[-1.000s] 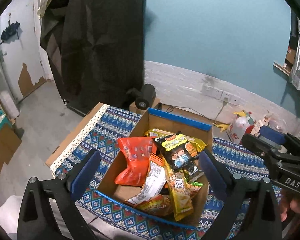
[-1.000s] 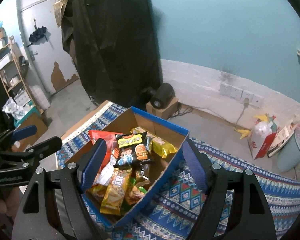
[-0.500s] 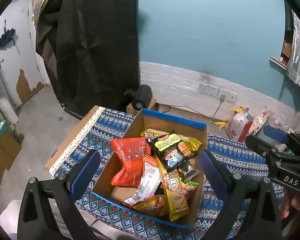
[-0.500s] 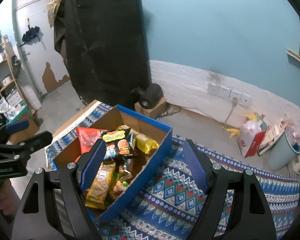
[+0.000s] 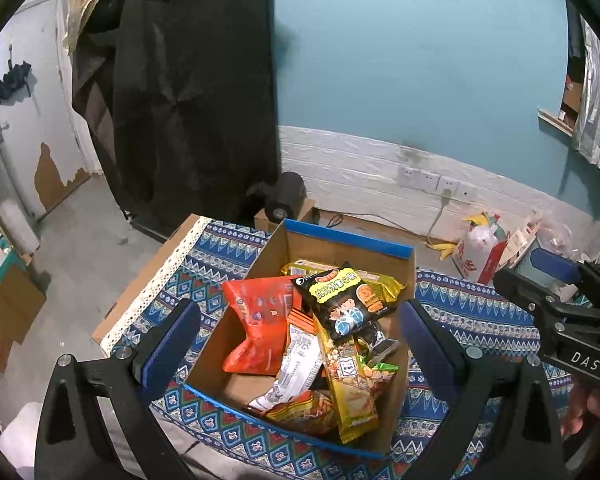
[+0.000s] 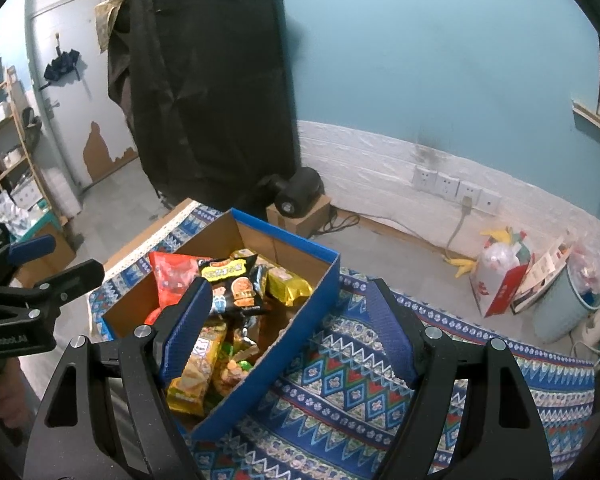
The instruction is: Organize snacks
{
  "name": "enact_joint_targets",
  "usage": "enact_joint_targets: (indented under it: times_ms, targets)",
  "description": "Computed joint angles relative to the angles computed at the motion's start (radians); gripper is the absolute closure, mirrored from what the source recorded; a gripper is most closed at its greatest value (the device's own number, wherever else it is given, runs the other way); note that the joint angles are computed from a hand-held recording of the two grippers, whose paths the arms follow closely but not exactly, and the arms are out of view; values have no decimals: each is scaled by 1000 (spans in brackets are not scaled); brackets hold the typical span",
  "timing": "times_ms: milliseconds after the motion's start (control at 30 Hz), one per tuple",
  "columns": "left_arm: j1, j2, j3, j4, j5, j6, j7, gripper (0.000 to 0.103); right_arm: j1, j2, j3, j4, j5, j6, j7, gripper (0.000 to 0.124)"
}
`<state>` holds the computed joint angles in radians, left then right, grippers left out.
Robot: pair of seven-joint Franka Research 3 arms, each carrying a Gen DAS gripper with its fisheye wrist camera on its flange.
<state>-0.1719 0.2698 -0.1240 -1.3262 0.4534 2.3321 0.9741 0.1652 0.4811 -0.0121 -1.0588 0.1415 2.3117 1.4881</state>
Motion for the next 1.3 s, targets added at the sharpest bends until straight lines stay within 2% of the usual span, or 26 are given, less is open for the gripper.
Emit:
enact_joint_targets:
  times_ms: [433,1300]
  targets:
    - [0,-3,-4,-4,-3,3,19,3,-1,-11,-4,-14,-7,5,6,46]
    - [-1,13,-12,26,-45,-39,60,3,-2,-7,-8,-6,-16,-3,15,46]
